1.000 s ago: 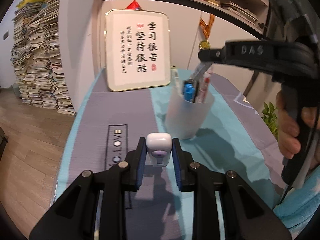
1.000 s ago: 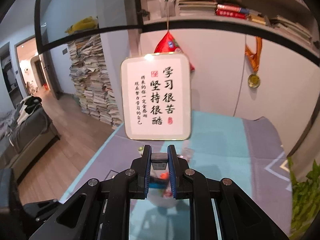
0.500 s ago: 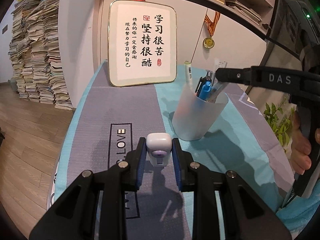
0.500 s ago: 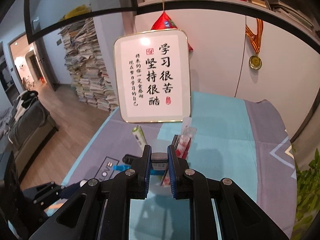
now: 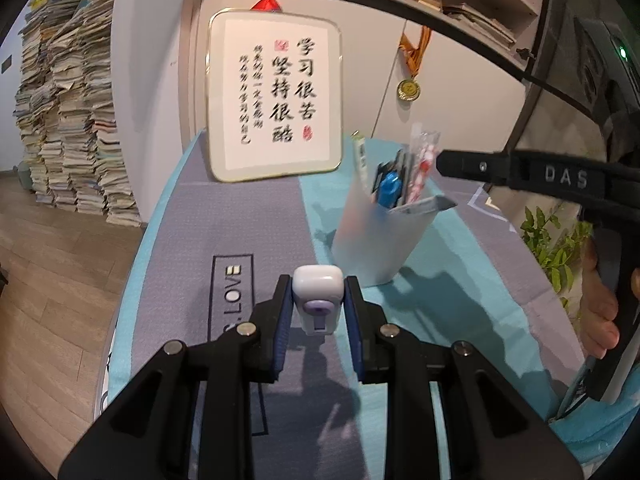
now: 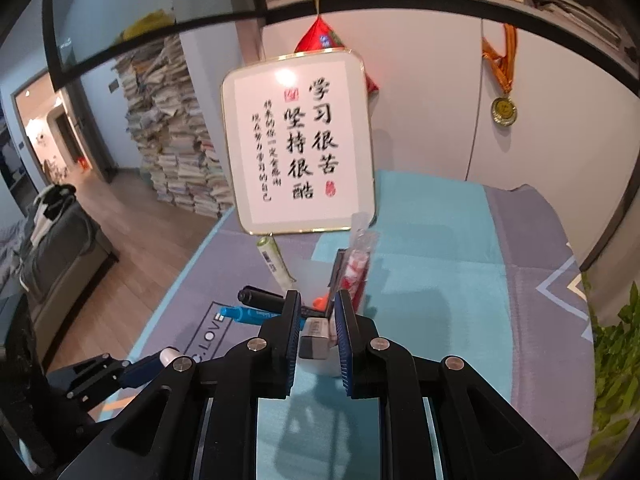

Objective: Organize stationery
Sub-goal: 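Lower the purple-and-white eraser into the cup and open the left gripper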

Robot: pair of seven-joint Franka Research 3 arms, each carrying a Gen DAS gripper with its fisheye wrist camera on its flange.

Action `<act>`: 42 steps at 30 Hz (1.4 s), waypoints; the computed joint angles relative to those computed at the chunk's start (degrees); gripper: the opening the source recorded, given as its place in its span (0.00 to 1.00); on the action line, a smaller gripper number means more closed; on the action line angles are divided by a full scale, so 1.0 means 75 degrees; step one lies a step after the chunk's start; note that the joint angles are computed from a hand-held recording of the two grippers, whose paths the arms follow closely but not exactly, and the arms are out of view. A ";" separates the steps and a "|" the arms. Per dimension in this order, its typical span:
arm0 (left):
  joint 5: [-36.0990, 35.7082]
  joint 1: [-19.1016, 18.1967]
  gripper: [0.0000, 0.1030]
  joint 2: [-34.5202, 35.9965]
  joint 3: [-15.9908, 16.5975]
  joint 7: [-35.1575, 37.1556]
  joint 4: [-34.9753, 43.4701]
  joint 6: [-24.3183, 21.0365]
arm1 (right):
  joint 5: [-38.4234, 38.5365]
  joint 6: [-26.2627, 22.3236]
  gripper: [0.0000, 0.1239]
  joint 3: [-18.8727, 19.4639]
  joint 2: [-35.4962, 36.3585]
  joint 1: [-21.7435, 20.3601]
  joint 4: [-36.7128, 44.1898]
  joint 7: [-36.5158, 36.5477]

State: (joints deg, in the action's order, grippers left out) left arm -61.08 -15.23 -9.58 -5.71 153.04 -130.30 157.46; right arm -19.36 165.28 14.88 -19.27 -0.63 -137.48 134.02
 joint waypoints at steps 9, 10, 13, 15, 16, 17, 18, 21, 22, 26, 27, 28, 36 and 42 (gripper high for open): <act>-0.1018 -0.0179 0.23 -0.0293 0.0048 0.0954 0.0281 -0.0600 | -0.0244 -0.0353 0.14 0.0319 -0.0958 -0.0359 -0.0859 0.0312; -0.1110 -0.0201 0.23 -0.0299 0.0019 0.1026 0.0352 -0.0592 | -0.0290 -0.0439 0.14 0.0382 -0.1047 -0.0409 -0.0938 0.0319; -0.1514 -0.0279 0.23 -0.0343 -0.0033 0.1369 0.0511 -0.0497 | -0.0359 -0.0664 0.15 0.0447 -0.1230 -0.0418 -0.1127 0.0250; -0.1816 -0.0319 0.23 -0.0359 -0.0040 0.1622 0.0658 -0.0555 | -0.0320 -0.0669 0.15 0.0379 -0.1332 -0.0338 -0.1279 0.0122; -0.1857 -0.0318 0.23 -0.0347 -0.0066 0.1639 0.0744 -0.0578 | -0.0281 -0.0647 0.15 0.0340 -0.1376 -0.0299 -0.1352 0.0050; -0.1849 -0.0316 0.23 -0.0322 -0.0107 0.1619 0.0834 -0.0574 | -0.0233 -0.0624 0.15 0.0310 -0.1428 -0.0272 -0.1425 -0.0009; -0.1820 -0.0316 0.23 -0.0261 -0.0149 0.1576 0.0940 -0.0552 | -0.0180 -0.0587 0.15 0.0284 -0.1470 -0.0260 -0.1494 -0.0062; -0.1497 -0.0310 0.23 0.0033 -0.0316 0.1272 0.1285 -0.0405 | 0.0052 -0.0431 0.15 0.0206 -0.1604 -0.0234 -0.1715 -0.0222; -0.1299 -0.0309 0.23 0.0169 -0.0399 0.1100 0.1380 -0.0259 | 0.0141 -0.0387 0.15 0.0172 -0.1674 -0.0224 -0.1802 -0.0288; -0.0529 -0.0275 0.23 0.0609 -0.0597 0.0366 0.1613 0.0152 | 0.0406 -0.0224 0.15 0.0204 -0.1886 -0.0340 -0.2035 -0.0462; -0.0286 -0.0252 0.23 0.0734 -0.0638 0.0102 0.1680 0.0232 | 0.0476 -0.0207 0.15 0.0237 -0.1935 -0.0376 -0.2080 -0.0481; -0.0167 -0.0233 0.23 0.0782 -0.0669 -0.0033 0.1686 0.0293 | 0.0552 -0.0179 0.15 0.0239 -0.1980 -0.0401 -0.2136 -0.0513; 0.0727 -0.0151 0.23 0.1031 -0.0848 -0.0711 0.1690 0.0660 | 0.1111 -0.0099 0.15 0.0185 -0.1993 -0.0464 -0.2344 -0.0750; 0.1400 -0.0093 0.23 0.1256 -0.0968 -0.1148 0.1794 0.0639 | 0.1338 -0.0100 0.15 0.0213 -0.2010 -0.0466 -0.2407 -0.0899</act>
State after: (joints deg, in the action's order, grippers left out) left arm -50.58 -15.93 -0.16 -12.98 144.43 -116.84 162.25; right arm -9.32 164.53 16.47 -34.35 -4.12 -155.54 127.28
